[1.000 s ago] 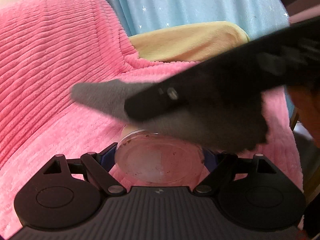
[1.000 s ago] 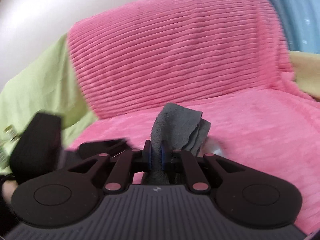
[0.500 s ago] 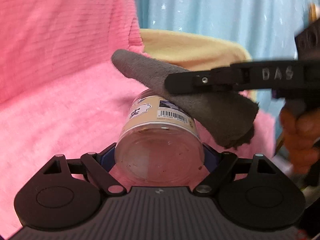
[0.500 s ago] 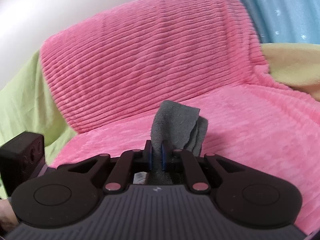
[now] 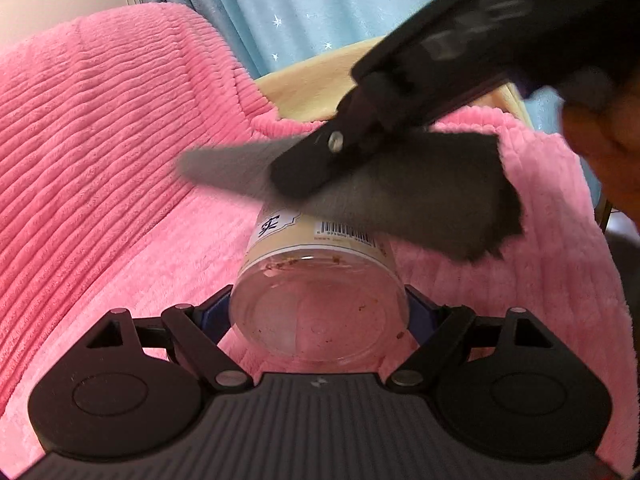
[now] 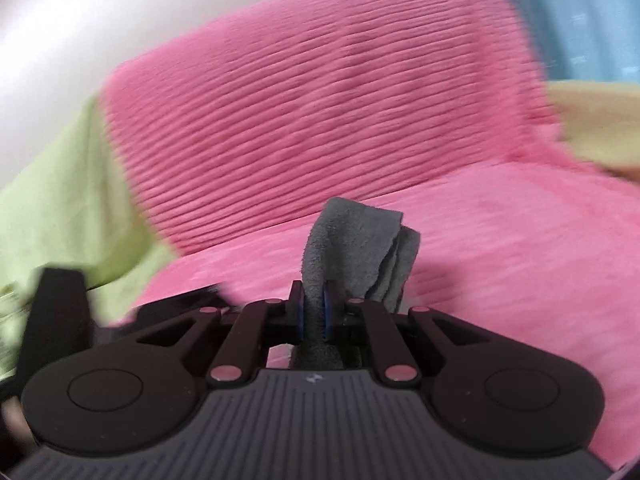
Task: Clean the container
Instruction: 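Wipe the jar label side and base with the right gripper's cloth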
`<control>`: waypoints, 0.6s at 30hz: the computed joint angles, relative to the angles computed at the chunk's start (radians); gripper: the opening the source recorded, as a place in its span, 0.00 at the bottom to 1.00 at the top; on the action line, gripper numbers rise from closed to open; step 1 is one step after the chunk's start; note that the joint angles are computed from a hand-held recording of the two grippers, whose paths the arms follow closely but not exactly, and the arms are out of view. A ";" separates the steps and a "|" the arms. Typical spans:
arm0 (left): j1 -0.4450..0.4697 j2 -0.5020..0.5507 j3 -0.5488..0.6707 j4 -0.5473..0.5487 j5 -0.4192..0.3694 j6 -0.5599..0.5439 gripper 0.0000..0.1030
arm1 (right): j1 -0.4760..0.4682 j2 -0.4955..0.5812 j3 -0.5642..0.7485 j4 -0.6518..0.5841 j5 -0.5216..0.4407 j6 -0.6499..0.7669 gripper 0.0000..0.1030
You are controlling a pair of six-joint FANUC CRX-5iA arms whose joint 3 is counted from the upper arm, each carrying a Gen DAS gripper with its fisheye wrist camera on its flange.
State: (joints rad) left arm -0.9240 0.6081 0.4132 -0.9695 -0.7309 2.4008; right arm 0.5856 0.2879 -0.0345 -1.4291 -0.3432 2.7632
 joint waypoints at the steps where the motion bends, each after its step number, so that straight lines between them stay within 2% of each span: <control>1: 0.002 -0.001 -0.001 0.004 0.002 0.001 0.83 | 0.002 0.004 0.008 0.020 -0.030 0.000 0.07; 4: -0.002 0.001 0.001 0.000 -0.004 0.000 0.83 | 0.021 0.011 0.019 0.057 0.008 -0.007 0.06; 7: -0.013 0.007 0.008 -0.018 -0.019 -0.004 0.83 | 0.062 0.007 0.007 0.120 0.183 -0.141 0.06; 8: -0.014 0.007 0.008 -0.019 -0.019 -0.001 0.83 | 0.072 0.006 0.002 0.149 0.213 -0.184 0.06; 10: -0.011 0.003 0.004 -0.012 -0.011 0.009 0.83 | 0.059 0.005 -0.001 0.102 0.204 -0.139 0.06; 12: 0.025 -0.025 -0.037 0.060 0.070 0.059 0.84 | 0.048 0.003 -0.005 0.059 0.195 -0.087 0.06; 15: 0.111 -0.082 -0.142 0.207 0.261 0.136 0.84 | 0.034 0.005 -0.001 0.022 0.173 -0.069 0.06; 17: 0.146 -0.091 -0.181 0.286 0.330 0.127 0.83 | 0.017 0.011 0.004 -0.029 0.153 -0.034 0.06; 18: 0.144 -0.091 -0.181 0.279 0.329 0.133 0.83 | 0.008 0.016 0.007 -0.050 0.146 -0.019 0.06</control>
State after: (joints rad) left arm -0.7803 0.5167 0.2325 -0.6901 -0.4014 2.5334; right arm 0.5939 0.3036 -0.0277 -1.4795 -0.1974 2.7446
